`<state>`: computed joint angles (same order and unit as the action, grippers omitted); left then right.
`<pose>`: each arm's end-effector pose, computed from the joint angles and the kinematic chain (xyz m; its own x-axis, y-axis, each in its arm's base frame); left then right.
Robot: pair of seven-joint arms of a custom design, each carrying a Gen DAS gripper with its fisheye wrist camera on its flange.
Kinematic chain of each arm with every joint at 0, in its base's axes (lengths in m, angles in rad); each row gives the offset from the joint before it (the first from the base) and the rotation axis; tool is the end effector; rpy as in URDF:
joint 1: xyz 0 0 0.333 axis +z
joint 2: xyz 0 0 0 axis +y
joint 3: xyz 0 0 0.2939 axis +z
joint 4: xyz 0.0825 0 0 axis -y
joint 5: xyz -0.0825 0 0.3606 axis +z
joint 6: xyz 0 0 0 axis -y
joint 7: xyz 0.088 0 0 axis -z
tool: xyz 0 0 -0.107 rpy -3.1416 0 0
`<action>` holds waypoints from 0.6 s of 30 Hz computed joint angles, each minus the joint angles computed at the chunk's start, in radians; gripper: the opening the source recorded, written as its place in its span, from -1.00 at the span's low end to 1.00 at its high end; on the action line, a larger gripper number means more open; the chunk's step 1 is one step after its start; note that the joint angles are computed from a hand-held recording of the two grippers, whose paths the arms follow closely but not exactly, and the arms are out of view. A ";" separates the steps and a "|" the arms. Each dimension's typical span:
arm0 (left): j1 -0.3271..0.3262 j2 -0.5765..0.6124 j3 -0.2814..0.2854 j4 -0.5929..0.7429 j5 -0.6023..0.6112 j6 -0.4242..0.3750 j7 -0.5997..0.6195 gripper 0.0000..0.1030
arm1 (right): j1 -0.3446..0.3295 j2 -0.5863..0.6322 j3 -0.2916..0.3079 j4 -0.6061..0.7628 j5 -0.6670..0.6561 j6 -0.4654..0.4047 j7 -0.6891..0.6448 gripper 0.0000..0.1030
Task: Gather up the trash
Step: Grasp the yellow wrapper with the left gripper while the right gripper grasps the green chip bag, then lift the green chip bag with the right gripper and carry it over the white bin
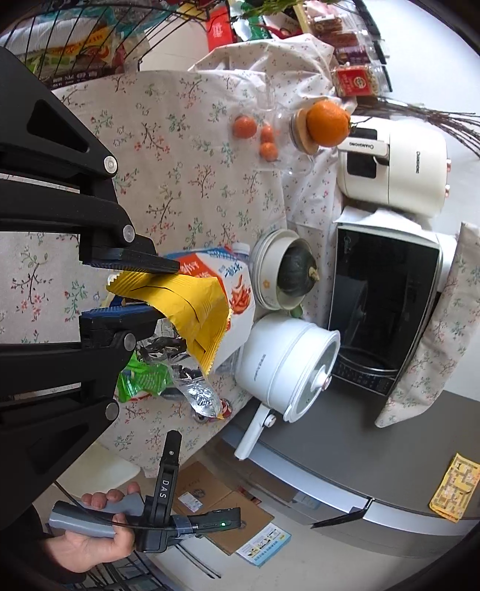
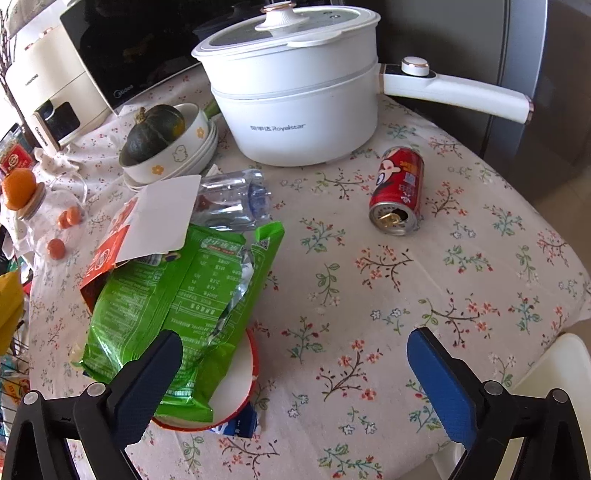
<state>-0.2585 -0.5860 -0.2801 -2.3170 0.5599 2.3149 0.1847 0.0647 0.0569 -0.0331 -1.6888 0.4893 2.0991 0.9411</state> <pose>0.3491 -0.2232 0.6005 0.4371 -0.8642 0.2491 -0.5313 -0.4716 -0.7038 0.5881 0.0417 0.5758 0.5071 -0.8376 -0.2029 -0.7873 -0.3544 -0.5046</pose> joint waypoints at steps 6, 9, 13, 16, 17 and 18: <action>-0.001 -0.001 0.022 -0.027 -0.034 0.013 -0.001 -0.68 | 0.003 0.089 0.011 0.052 0.056 -0.123 0.075 0.53; 0.005 0.011 0.019 -0.020 -0.033 0.020 -0.003 -0.68 | -0.005 0.111 0.017 0.059 0.136 -0.133 0.082 0.38; 0.004 0.042 0.018 0.000 -0.035 0.021 0.011 -0.68 | -0.002 0.128 0.024 0.056 0.179 -0.093 0.090 0.26; 0.002 0.062 0.019 0.010 -0.042 0.023 0.019 -0.68 | 0.003 0.152 0.024 0.067 0.164 -0.085 0.123 -0.13; 0.002 0.066 0.019 0.012 -0.042 0.023 0.021 -0.68 | 0.003 0.156 0.025 0.069 0.159 -0.087 0.124 -0.45; 0.003 0.069 0.019 0.014 -0.042 0.024 0.021 -0.68 | 0.002 0.157 0.027 0.068 0.162 -0.085 0.120 -0.72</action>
<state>-0.2556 -0.5168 -0.2613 -2.3028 0.5177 2.3389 0.2058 0.0671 0.2136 -0.0065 -1.6210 0.6514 2.0136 1.0609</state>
